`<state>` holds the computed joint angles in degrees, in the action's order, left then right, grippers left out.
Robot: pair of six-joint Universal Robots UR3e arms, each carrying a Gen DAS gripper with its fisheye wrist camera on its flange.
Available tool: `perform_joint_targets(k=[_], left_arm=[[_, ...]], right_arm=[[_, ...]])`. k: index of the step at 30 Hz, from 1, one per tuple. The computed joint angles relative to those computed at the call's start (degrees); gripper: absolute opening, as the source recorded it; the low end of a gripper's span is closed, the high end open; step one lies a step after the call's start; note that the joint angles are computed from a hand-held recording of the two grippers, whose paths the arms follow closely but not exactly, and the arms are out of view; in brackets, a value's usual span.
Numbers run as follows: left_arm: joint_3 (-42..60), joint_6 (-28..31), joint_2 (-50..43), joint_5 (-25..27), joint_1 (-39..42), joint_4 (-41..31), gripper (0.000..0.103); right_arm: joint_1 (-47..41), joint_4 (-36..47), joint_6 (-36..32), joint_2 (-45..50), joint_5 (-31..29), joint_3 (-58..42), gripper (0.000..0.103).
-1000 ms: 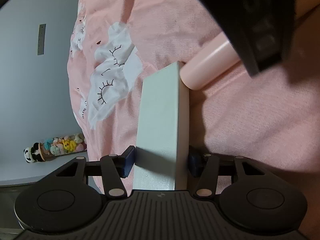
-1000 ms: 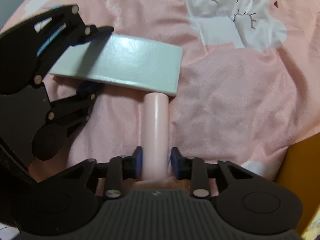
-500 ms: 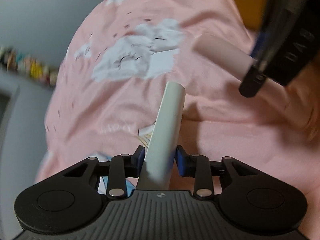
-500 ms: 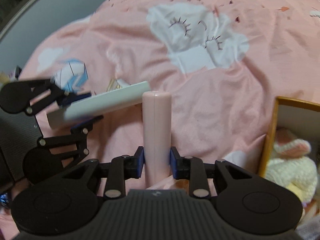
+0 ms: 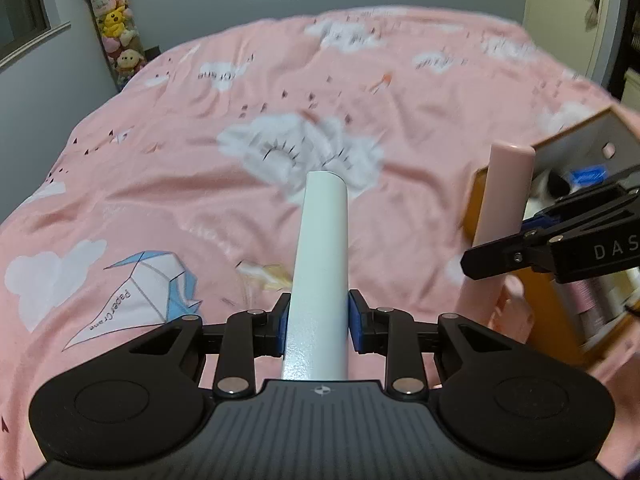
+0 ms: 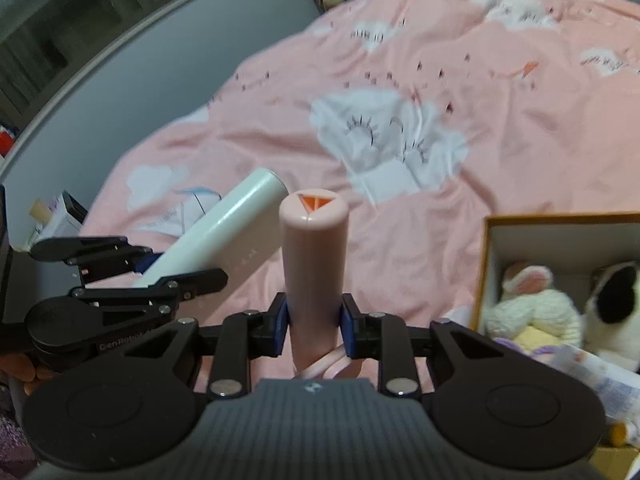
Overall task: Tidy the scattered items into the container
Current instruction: 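Grasp the white box with the left tool while the right tool lifts the selfie stick, then carry the white box and selfie stick over the orange box with both tools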
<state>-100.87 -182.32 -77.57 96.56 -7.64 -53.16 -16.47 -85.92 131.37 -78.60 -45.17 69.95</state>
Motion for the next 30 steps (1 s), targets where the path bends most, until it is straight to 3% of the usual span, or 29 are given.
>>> perform_joint_targets(k=[8, 16, 24, 30], left_arm=[[9.2, -2.1, -4.7, 1.5, -10.6, 4.3, 0.033], [21.9, -4.2, -17.6, -1.9, -18.1, 11.6, 0.033], [36.3, -11.1, -36.4, -10.6, -21.9, 19.8, 0.033], [49.1, -16.2, -50.0, -13.4, -23.2, 17.9, 0.033]], right_arm=[[-13.4, 22.4, -14.0, -3.4, 3.5, -11.4, 0.029], [-30.0, 38.8, -23.2, 0.6, 3.7, -31.7, 0.029], [-35.4, 24.4, -17.1, 1.7, 0.1, -30.7, 0.029], [-34.7, 16.7, -14.5, 4.1, -4.5, -28.1, 0.029]])
